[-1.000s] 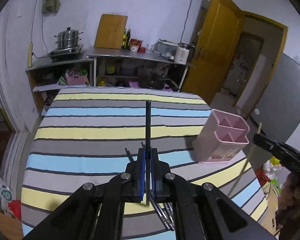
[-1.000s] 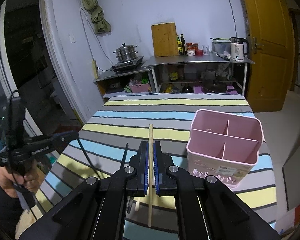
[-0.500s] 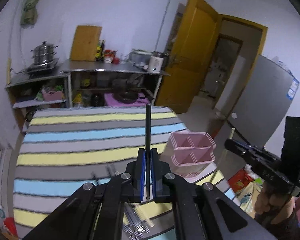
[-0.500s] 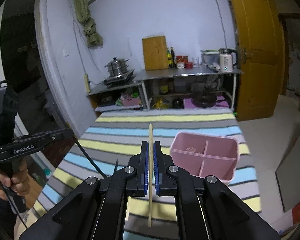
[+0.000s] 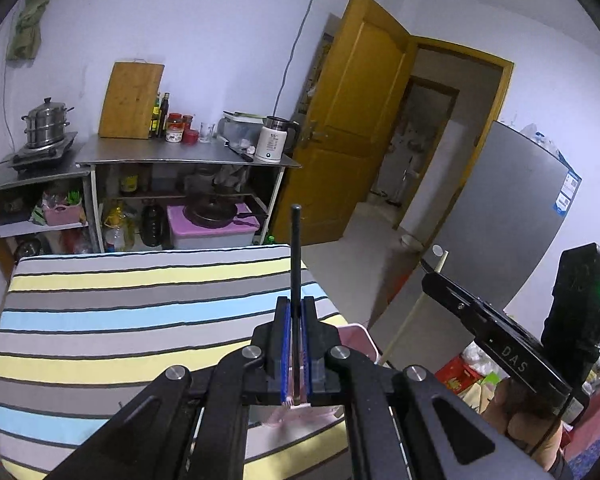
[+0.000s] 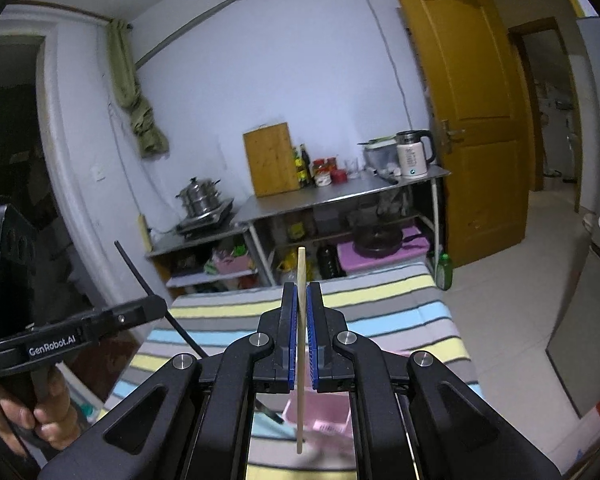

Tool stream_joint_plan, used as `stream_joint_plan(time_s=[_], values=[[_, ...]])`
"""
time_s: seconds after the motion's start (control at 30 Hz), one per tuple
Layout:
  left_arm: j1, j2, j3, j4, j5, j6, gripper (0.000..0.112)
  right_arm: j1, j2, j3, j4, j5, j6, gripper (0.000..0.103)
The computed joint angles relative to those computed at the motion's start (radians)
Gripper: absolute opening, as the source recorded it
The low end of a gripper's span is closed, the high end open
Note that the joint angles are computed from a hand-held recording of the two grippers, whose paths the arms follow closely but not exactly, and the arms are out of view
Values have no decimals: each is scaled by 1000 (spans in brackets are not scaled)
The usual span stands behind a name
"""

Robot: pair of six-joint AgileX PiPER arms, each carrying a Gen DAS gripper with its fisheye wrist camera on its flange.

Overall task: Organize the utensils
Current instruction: 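Carry both chopsticks over the pink holder and open both tools to drop them in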

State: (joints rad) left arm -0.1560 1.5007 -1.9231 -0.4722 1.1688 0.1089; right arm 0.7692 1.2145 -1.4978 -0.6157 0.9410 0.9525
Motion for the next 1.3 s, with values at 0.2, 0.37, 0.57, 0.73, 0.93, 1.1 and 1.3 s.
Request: stream_joint_plan(time_s=[0.2, 0.37, 0.57, 0.73, 0.93, 1.1, 1.3], values=[[-39, 61, 12, 16, -58, -13, 5, -105, 12, 78, 36, -115, 16, 5], [-51, 74, 99, 15, -107, 18, 5, -154, 21, 161, 49, -185, 39, 5], [-53, 74, 215, 7, -162, 59, 5, -169, 34, 243, 69, -228, 59, 5], [-42, 56, 288, -15, -186, 95, 5, -186, 36, 292, 161, -260, -4, 5], [-14, 5, 349, -44, -196, 139, 17, -176, 8, 326, 171, -228, 8, 8], [37, -59, 410, -106, -196, 204, 23, -135, -24, 335, 123, -173, 57, 23], [156, -221, 575, -227, -223, 349, 23, -10, -112, 374, -13, -86, 210, 25]])
